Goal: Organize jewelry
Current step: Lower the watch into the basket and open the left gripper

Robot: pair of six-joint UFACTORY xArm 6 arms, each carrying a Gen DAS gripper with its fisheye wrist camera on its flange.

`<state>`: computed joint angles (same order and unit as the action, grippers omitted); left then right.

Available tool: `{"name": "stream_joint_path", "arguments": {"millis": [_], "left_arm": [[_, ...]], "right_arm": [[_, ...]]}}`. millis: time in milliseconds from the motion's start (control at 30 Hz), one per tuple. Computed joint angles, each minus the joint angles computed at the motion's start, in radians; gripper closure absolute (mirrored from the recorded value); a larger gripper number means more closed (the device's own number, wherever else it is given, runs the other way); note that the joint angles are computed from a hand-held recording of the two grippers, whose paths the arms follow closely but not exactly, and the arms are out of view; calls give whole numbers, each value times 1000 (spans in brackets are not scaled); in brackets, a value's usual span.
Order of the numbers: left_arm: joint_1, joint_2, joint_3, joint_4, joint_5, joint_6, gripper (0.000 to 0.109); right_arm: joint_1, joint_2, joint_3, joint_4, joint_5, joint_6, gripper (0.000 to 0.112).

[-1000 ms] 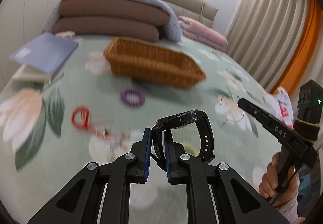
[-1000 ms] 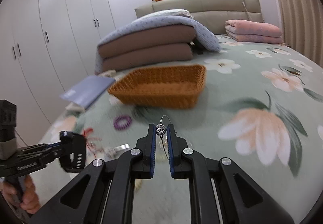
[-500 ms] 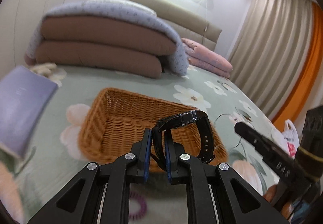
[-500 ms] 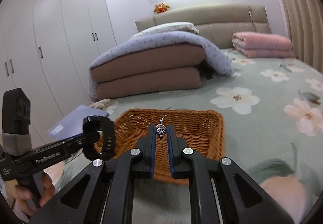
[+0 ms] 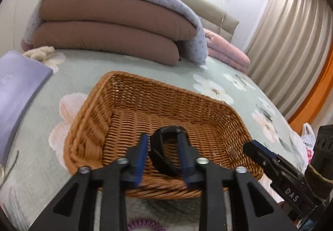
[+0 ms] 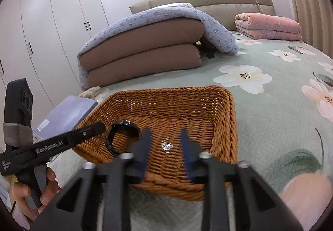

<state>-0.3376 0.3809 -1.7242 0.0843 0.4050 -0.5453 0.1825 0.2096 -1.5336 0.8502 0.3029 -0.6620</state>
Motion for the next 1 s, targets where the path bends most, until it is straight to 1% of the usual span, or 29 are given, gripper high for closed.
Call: {"name": "stream_joint_path", "arguments": {"millis": [67,133,167,233,300,333,367,400,500,567,633,700,767,800,867,933,1000], "left_arm": [[4,-20,22,42,-23,-42,70],[5,-51,61,53,-55,-62,70],[3,-76,88,90,-64,-98,70],[-3,-147,155,207,-78,-200,70],[-11,-218,221,253,-86,-237,70],[-15,-255,256,295,-89,-275,70],[-23,-313,307,379,-71,-348,70],[-31,-353,341,441,-52,-396,70],[-60,-488,467,527,-18,-434,70],[-77,-576,554,575,-4,-480,69],[-95,-658,633,635,26,-544,67],[-114,-744,712,733,71,-644,65],[-122,-811,785,803,87,-712,62],[-118,-834,815,824,83,-738,60],[-100,-855,859,819,63,-757,58],[-78,-849,875,754,39,-711,57],[-56,-830,882,674,12,-633,54]], "right_arm": [[3,-25,27,50,-23,-48,68],[5,-58,61,94,-39,-86,68],[7,-78,83,96,-52,-87,68],[10,-131,135,128,-65,-113,68],[13,-196,192,175,-67,-150,68],[16,-236,231,199,-72,-170,68],[19,-272,266,209,-75,-175,68],[21,-308,301,220,-73,-180,66],[19,-425,414,230,-28,-171,64],[25,-491,484,214,-26,-160,64],[39,-562,568,192,-50,-154,64],[54,-603,626,179,-88,-155,64],[72,-628,676,182,-134,-162,63],[74,-630,689,188,-143,-163,63],[67,-623,702,124,-124,-86,63],[62,-615,705,90,-118,-60,63],[70,-610,723,-4,-167,2,63]]}}
